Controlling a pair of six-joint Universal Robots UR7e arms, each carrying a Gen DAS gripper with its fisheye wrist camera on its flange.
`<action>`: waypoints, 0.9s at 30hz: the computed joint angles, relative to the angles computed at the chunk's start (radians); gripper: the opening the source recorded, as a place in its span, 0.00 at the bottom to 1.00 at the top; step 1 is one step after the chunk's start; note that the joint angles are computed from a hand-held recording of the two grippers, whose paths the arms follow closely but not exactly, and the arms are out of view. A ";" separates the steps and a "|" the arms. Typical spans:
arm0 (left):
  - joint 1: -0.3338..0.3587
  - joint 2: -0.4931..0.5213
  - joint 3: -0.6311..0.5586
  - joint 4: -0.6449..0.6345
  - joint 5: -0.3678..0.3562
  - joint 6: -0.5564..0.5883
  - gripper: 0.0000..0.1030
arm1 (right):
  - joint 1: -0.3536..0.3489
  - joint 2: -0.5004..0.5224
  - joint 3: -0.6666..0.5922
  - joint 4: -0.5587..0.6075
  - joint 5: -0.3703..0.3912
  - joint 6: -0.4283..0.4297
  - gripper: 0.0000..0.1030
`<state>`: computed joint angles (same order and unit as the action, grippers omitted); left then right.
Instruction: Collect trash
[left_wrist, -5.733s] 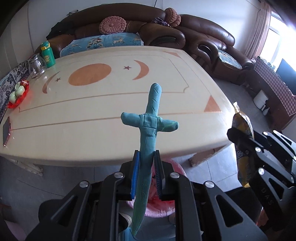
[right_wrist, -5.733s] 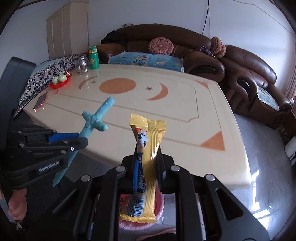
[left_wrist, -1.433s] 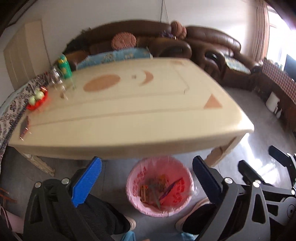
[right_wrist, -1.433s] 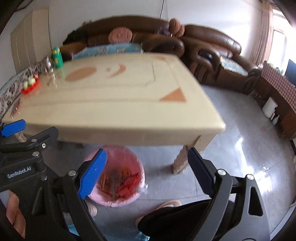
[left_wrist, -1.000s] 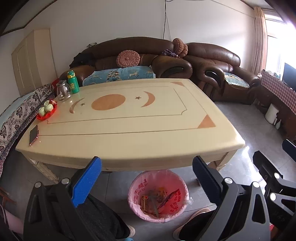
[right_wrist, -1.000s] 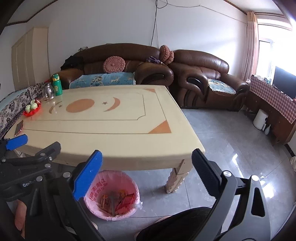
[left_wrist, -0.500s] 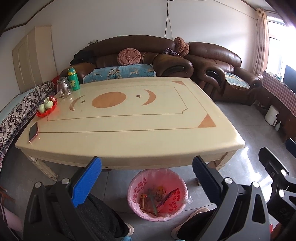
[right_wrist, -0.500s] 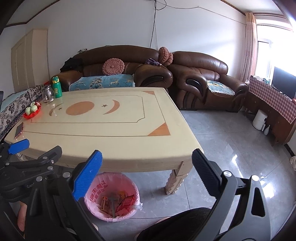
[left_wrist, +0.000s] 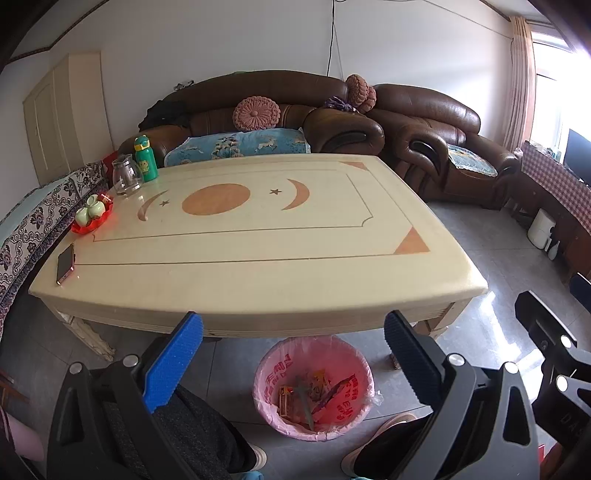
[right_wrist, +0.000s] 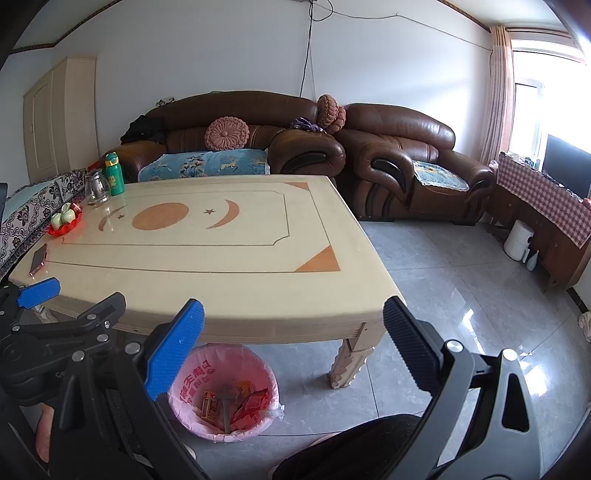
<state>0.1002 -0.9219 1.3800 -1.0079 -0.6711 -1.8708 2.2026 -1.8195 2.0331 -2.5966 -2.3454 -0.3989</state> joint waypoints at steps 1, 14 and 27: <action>0.001 0.002 -0.002 0.004 0.001 -0.002 0.93 | 0.003 0.001 -0.001 -0.001 -0.001 0.000 0.92; -0.003 0.000 -0.003 0.012 -0.002 -0.008 0.93 | 0.007 -0.002 -0.001 0.005 0.003 -0.003 0.92; -0.003 0.022 -0.031 0.100 0.002 -0.048 0.93 | 0.006 0.000 -0.003 0.004 0.002 -0.004 0.92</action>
<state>0.0969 -0.9002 1.3495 -0.9079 -0.6695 -1.9184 2.2083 -1.8199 2.0303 -2.5922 -2.3431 -0.4024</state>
